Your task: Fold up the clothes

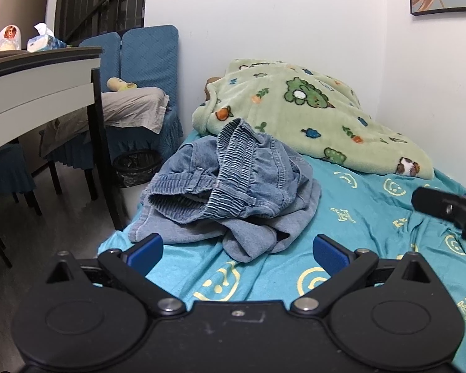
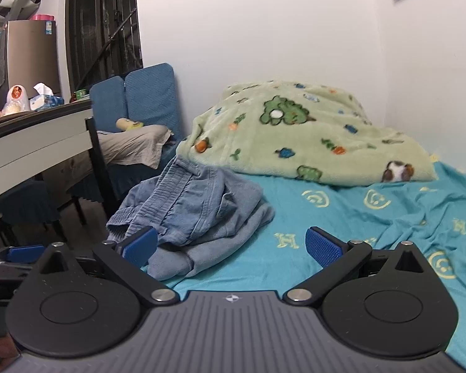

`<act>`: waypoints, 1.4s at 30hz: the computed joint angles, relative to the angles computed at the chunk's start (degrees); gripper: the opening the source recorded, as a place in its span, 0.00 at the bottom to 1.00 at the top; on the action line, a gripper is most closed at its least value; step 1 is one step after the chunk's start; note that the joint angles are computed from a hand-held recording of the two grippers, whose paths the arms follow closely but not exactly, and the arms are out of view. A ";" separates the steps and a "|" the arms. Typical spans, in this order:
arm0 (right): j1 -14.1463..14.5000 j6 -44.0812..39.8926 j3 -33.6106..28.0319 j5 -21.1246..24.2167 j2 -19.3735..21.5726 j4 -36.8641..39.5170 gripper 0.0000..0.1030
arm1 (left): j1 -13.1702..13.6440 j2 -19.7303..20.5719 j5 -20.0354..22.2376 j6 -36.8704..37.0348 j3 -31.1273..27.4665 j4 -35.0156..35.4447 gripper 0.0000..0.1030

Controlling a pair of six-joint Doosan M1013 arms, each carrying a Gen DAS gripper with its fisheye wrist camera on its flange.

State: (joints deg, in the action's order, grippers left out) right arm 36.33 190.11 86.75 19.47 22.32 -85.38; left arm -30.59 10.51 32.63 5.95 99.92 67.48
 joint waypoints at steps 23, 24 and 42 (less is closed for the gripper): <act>-3.07 -3.00 -2.30 -3.72 1.97 6.94 1.00 | 7.87 9.39 5.32 20.64 -13.71 -10.74 0.93; -3.21 -4.01 -2.43 -3.96 2.09 8.48 1.00 | 8.54 10.17 5.20 23.07 -14.33 -12.29 0.93; -4.25 -18.81 -4.50 -5.01 4.15 25.32 1.00 | 14.80 17.34 -3.18 32.57 -16.51 -11.58 0.48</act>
